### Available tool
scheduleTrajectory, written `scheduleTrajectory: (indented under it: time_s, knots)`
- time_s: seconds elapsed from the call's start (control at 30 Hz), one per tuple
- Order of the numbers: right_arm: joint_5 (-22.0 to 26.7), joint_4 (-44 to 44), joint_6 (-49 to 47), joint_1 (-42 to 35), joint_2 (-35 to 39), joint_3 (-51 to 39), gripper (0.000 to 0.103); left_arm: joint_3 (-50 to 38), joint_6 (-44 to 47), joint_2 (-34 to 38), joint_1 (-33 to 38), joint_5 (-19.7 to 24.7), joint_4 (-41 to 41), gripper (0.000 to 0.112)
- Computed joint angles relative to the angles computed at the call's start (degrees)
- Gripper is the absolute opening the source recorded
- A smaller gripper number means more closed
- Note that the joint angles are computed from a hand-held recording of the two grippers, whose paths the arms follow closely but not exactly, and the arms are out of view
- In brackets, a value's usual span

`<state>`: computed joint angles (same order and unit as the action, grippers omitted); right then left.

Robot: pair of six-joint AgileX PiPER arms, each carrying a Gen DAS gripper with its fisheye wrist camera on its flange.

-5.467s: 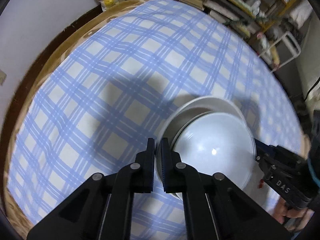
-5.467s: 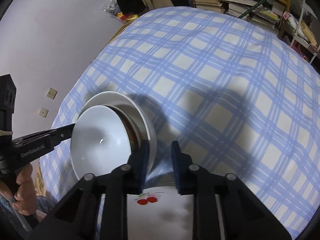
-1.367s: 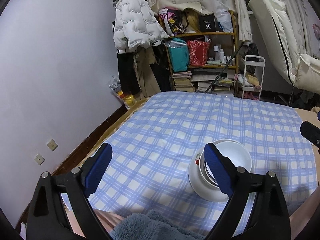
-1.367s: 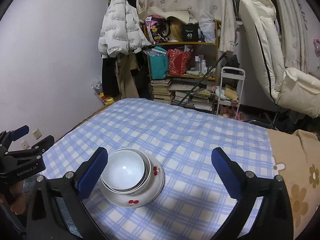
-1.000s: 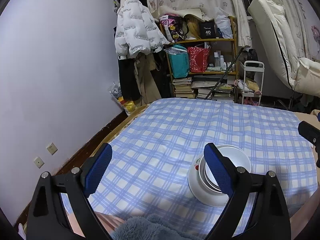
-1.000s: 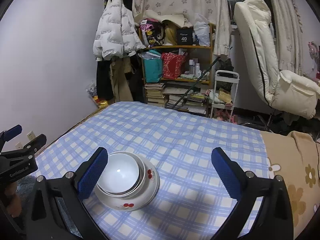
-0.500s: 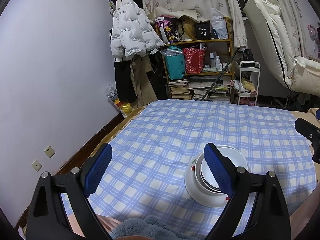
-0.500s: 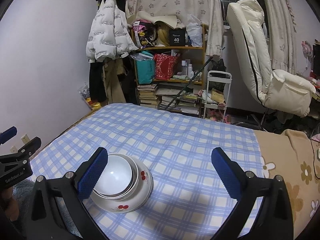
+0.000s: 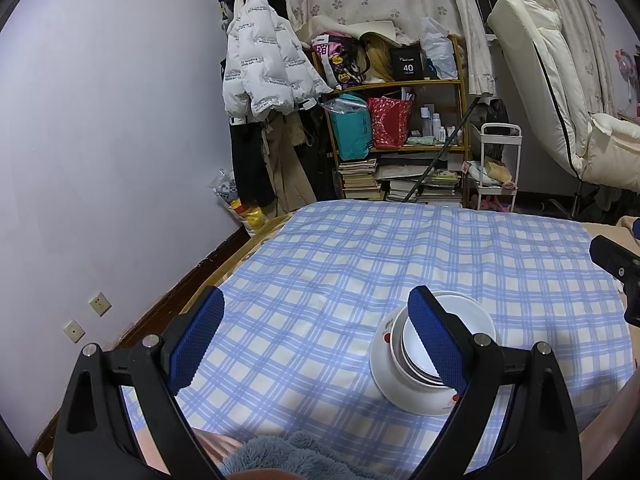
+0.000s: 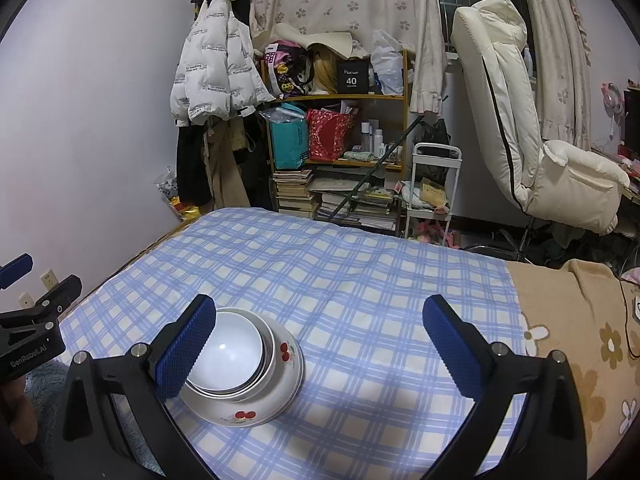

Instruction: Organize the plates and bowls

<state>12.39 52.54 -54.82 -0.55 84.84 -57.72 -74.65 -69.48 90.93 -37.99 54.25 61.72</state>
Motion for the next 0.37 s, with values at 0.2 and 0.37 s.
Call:
scheduleTrajectory:
  time_s: [0.2,0.37]
  knots:
    - [0.12,-0.55,0.66,0.01,-0.03,0.00,0.103,0.06,-0.14,-0.05,-0.22,0.01,0.30,0.092]
    - [0.19,-0.40,0.48,-0.01,-0.02,-0.04,0.103,-0.05,-0.06,-0.09,-0.53,0.34,0.42,0.092]
